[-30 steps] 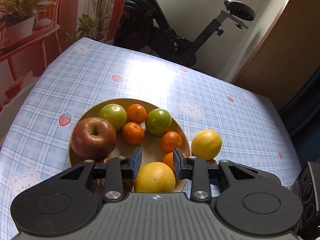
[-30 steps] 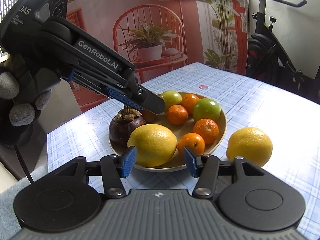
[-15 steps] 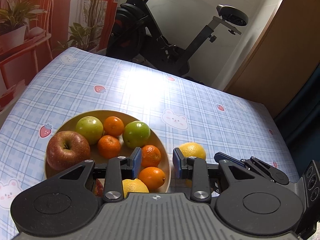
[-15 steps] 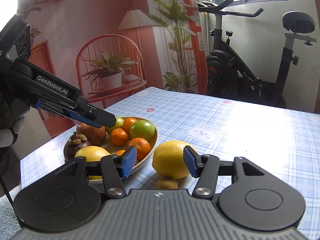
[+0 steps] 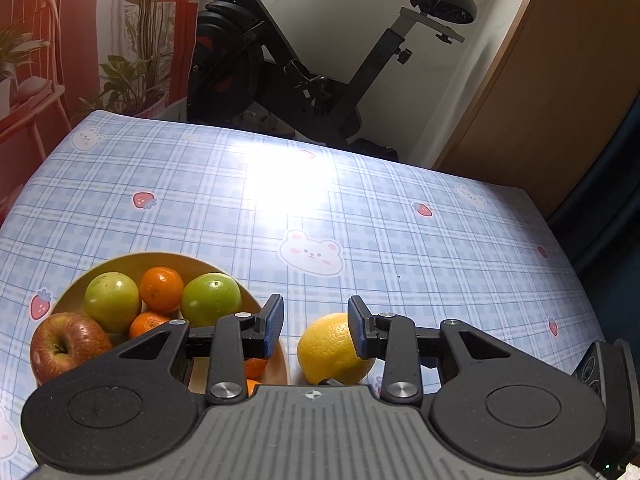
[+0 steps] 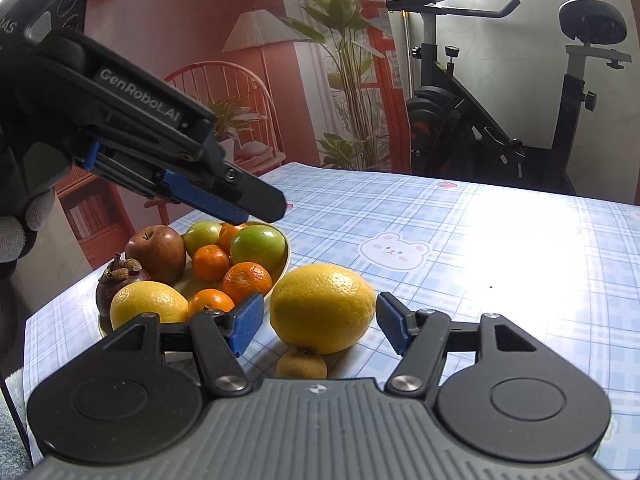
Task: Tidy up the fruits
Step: 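Move the right tool to a large lemon while the left tool approaches another lemon, then close the right tool on the large lemon while the left tool closes on its lemon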
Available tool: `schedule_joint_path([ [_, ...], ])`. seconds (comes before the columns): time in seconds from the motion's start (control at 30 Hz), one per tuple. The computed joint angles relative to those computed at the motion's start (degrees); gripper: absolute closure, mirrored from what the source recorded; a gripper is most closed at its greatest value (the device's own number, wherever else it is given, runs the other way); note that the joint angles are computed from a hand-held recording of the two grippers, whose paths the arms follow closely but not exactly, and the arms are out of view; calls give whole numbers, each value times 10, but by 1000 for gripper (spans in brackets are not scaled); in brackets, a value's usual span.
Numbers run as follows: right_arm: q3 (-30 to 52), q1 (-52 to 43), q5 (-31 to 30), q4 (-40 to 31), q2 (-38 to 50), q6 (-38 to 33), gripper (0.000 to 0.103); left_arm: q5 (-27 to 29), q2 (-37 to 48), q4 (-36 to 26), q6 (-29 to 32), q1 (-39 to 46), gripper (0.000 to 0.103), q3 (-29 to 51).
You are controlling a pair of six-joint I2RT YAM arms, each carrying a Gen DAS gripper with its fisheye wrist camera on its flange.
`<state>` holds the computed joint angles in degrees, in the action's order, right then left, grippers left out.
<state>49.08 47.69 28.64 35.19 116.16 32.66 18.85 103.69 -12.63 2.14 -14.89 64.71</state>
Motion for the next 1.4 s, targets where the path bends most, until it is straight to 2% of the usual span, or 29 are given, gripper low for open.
schedule_joint_path([
  [0.4, -19, -10, -12, 21, -4, 37, 36, -24, 49, -18, 14, -26, 64, 37],
  [0.7, -27, -34, -71, 24, -7, 53, 36, -21, 78, -46, -3, -31, 64, 76],
  [0.87, -23, -42, -94, 14, -6, 57, 36, -8, 80, -59, -6, -33, 63, 79],
  [0.93, -18, -45, -102, 5, -6, 60, 36, -10, 77, -57, -1, -34, 60, 74],
  [1.4, -20, -47, -107, 14, -3, 57, 40, -19, 67, -46, 2, -39, 60, 58],
])
